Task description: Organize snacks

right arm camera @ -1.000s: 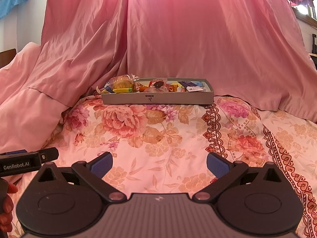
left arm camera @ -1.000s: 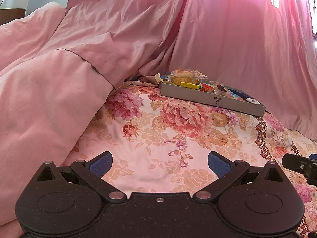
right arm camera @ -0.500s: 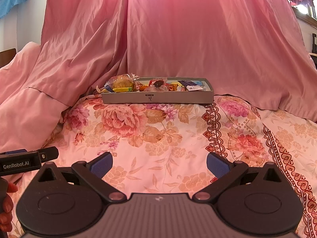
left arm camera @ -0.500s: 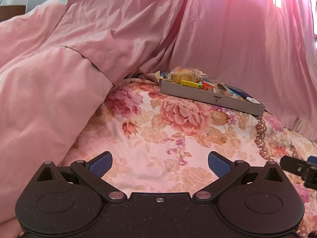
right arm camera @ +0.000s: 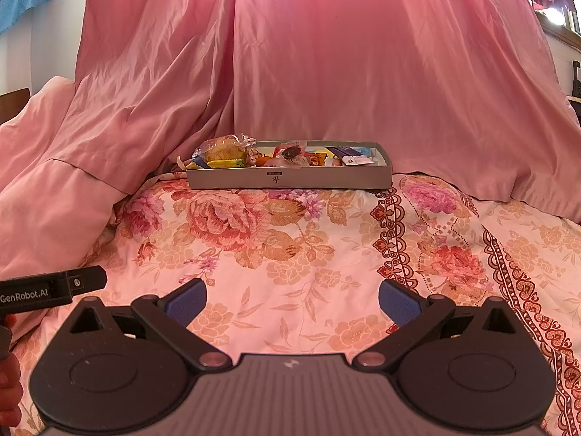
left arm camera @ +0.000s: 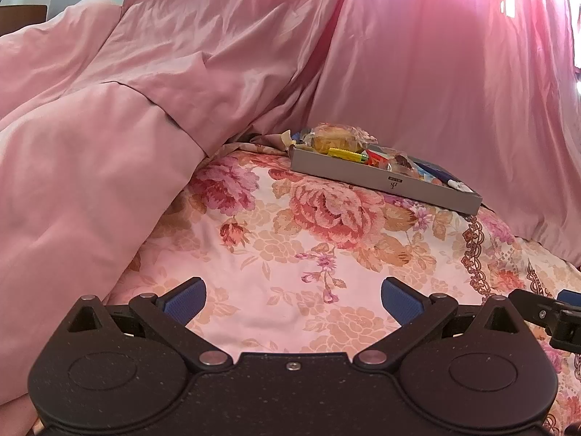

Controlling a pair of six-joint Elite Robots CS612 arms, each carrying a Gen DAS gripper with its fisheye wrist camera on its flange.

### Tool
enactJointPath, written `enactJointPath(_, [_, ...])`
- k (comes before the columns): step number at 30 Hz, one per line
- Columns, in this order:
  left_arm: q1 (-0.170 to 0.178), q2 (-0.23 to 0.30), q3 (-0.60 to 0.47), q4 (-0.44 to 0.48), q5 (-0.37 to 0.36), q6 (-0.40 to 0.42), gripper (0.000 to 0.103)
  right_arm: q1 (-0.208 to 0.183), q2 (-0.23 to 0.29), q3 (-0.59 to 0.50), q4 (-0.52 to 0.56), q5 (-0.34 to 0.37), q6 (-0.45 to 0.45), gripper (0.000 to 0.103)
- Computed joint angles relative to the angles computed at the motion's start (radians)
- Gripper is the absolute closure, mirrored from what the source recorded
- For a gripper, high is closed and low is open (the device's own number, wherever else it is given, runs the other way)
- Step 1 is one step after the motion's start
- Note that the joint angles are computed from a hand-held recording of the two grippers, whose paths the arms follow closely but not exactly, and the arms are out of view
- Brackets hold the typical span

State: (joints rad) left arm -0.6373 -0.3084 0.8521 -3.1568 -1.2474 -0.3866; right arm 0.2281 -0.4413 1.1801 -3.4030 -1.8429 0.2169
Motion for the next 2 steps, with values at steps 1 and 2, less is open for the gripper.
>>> enactJointPath(1, [0.0,0.0,0.0,0.0,-0.001,-0.001,0.001,0.0,0.0,0.0,0.0,0.0,0.0,0.0])
enactJointPath(2, [0.0,0.0,0.0,0.001,-0.001,-0.002,0.001,0.0,0.0,0.0,-0.001,0.0,0.0,0.0])
